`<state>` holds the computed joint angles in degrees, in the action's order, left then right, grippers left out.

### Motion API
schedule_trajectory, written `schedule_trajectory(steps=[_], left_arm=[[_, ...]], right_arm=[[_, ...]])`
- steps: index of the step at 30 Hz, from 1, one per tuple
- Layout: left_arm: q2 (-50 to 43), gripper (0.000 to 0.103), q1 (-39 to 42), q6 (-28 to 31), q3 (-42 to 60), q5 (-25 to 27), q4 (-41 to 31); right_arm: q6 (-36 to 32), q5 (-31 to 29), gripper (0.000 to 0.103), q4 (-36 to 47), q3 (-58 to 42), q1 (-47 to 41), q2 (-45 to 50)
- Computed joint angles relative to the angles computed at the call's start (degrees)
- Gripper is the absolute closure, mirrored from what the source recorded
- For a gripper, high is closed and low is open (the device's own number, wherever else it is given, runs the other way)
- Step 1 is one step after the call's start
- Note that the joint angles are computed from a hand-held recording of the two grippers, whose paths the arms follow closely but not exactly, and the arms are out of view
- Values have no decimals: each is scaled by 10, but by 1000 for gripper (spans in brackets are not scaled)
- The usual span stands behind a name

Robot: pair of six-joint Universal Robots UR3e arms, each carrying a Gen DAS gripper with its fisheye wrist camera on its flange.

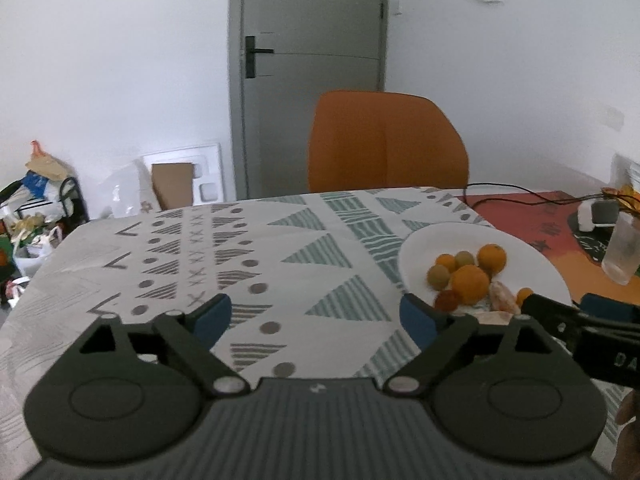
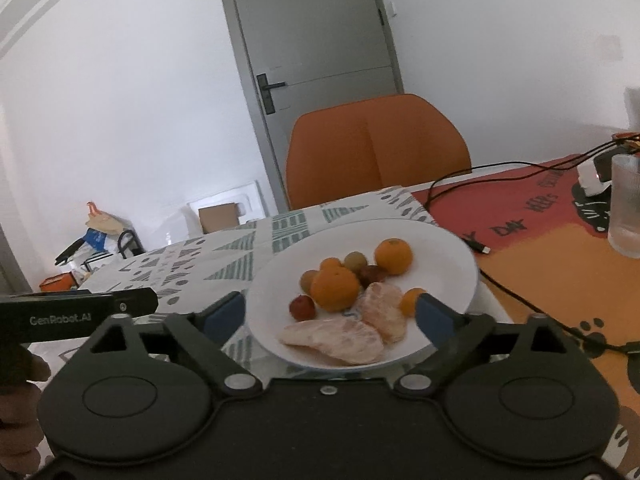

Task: Organize fruits

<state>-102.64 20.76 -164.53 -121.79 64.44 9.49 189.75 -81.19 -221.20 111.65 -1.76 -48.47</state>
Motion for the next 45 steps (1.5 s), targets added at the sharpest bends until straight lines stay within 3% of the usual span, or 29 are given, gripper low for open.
schedule_trajectory(steps=[8,20,45], left_arm=[[55,7,52,11,-43,-14,-27],[180,5,163,60,-127,-84,-86],[442,4,383,268,-214,-224,-421]], right_arm=[[3,3,0,4,13,15,-18],[-13,25,0,2,53,27,-51],[-21,-10,0,-2,109,82,-98]])
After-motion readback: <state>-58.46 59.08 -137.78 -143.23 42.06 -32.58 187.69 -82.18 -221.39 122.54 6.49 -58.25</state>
